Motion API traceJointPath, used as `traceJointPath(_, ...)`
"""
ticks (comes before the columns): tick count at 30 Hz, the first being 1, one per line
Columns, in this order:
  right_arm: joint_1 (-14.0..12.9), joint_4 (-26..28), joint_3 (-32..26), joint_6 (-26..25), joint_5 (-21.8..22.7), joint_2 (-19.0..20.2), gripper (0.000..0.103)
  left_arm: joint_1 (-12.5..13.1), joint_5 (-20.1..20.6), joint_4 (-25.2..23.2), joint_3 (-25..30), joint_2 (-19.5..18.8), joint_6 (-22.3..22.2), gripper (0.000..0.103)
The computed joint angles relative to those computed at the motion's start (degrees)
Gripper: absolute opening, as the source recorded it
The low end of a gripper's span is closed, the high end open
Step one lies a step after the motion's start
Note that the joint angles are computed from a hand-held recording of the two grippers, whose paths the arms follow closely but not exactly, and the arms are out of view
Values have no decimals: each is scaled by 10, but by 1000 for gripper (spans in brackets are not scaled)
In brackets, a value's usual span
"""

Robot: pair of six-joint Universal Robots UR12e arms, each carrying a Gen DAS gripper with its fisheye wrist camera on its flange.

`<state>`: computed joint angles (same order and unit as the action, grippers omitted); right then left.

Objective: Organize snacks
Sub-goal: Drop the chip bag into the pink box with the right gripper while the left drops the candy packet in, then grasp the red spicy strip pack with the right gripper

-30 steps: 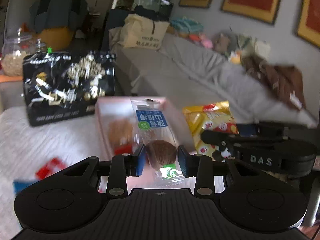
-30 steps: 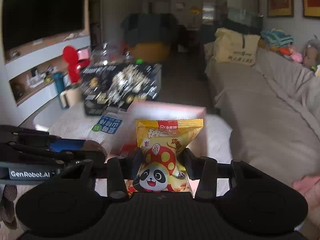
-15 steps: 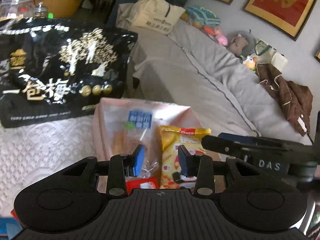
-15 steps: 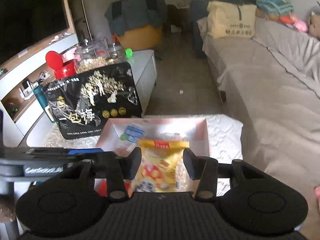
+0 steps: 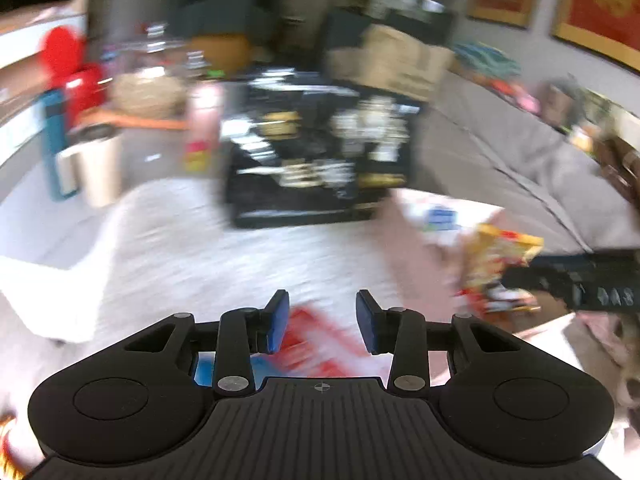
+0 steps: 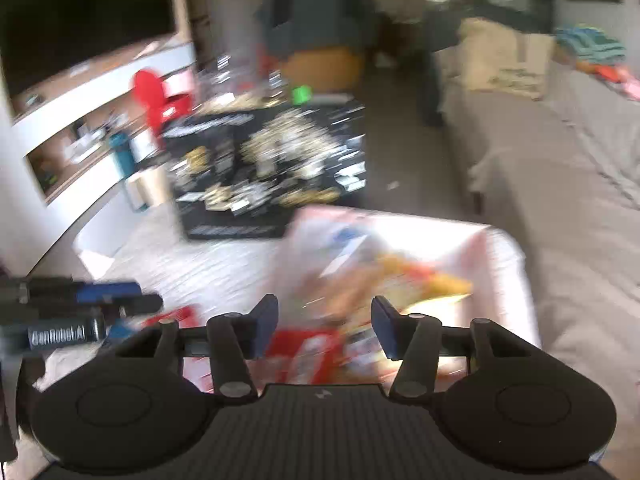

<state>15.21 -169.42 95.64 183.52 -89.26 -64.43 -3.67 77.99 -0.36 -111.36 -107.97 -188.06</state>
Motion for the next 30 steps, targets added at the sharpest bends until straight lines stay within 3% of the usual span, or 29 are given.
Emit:
traceJointPath(3, 24, 30, -13, -26, 4, 9, 52, 30, -5, -16, -33, 21, -38, 41)
traceJointPath(8, 61, 60, -43, -59, 11, 34, 52, 60, -30, -18, -71, 35, -55, 41)
traceJointPath(12, 72, 130, -93, -45, 19, 62, 52, 81, -93, -8, -90, 38, -63, 41)
traceJointPath(15, 74, 200, -136, -26, 13, 87, 52, 79, -117, -11, -93, 35, -44, 41)
traceJointPath(17, 75, 219, -151, -10, 4, 97, 52, 79, -132, -14, -95, 33, -36, 41)
traceJointPath(20, 78, 230, -162, -6, -10, 106, 52, 78, -133, -13, -101, 35, -35, 41)
traceJointPath(30, 79, 194, -144, 6, -27, 103, 53, 76, -116, -4, -110, 47, -30, 41)
